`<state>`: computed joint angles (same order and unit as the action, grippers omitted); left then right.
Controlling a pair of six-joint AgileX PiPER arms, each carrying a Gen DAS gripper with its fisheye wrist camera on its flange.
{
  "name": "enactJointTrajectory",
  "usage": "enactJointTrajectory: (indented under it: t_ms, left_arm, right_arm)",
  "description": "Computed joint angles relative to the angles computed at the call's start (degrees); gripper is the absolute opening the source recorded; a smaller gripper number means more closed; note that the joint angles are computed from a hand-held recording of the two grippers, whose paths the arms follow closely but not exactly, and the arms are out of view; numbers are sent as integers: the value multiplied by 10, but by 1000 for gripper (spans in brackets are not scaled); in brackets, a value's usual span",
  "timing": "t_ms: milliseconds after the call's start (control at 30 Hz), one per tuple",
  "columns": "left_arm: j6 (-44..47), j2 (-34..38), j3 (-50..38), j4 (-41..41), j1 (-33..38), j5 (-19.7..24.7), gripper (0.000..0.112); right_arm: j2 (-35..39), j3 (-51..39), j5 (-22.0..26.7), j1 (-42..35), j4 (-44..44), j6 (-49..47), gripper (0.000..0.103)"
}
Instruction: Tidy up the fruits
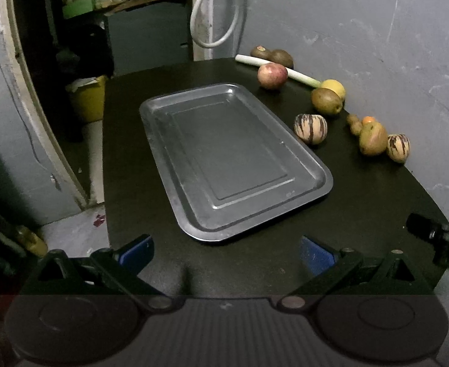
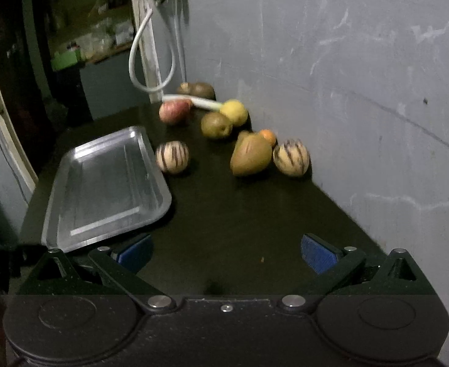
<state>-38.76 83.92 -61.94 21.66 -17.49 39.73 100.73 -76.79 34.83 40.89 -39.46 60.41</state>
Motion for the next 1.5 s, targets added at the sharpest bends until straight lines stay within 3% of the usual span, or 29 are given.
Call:
enactJointTrajectory:
  t_ms: [167, 367, 500, 600, 667, 767, 900, 1100, 1267, 1367, 1500]
  left_arm:
    - [65, 28, -28, -53, 29, -13, 102]
    - [189, 116, -130, -171, 71, -31, 102]
    - [264, 220, -270, -239, 81, 11, 102]
    - [307, 308, -401, -254, 76, 51, 102]
    - [340, 358, -480, -259, 71, 74, 102]
    - [412, 424, -586, -285, 73, 108, 102]
    - [486, 467, -640, -325, 82, 111, 102]
    - [563, 521, -713, -360, 93, 146, 95]
    - [625, 560, -774, -376, 93, 183, 90]
    - [625, 599, -844, -374, 91, 230, 83]
    - [621, 648, -940, -356, 86, 287, 74]
  right_arm:
    - [12, -16, 19, 9, -19, 11, 103]
    - [52, -58, -2, -10, -52, -43, 102]
    - [96, -105, -27, -37, -45, -96, 102]
    - [131, -144, -54, -71, 37, -142, 100]
    - [155, -169, -69, -96, 118, -153, 93]
    - [183, -201, -86, -124, 181, -110, 91]
    - [217, -245, -94, -132, 161, -52, 90]
    - [274, -340, -40, -128, 111, 74, 83]
    - [328, -436, 14, -126, 125, 88, 82]
    - [373, -521, 75, -127, 151, 78, 82]
    - [410, -585, 106, -130, 175, 64, 75]
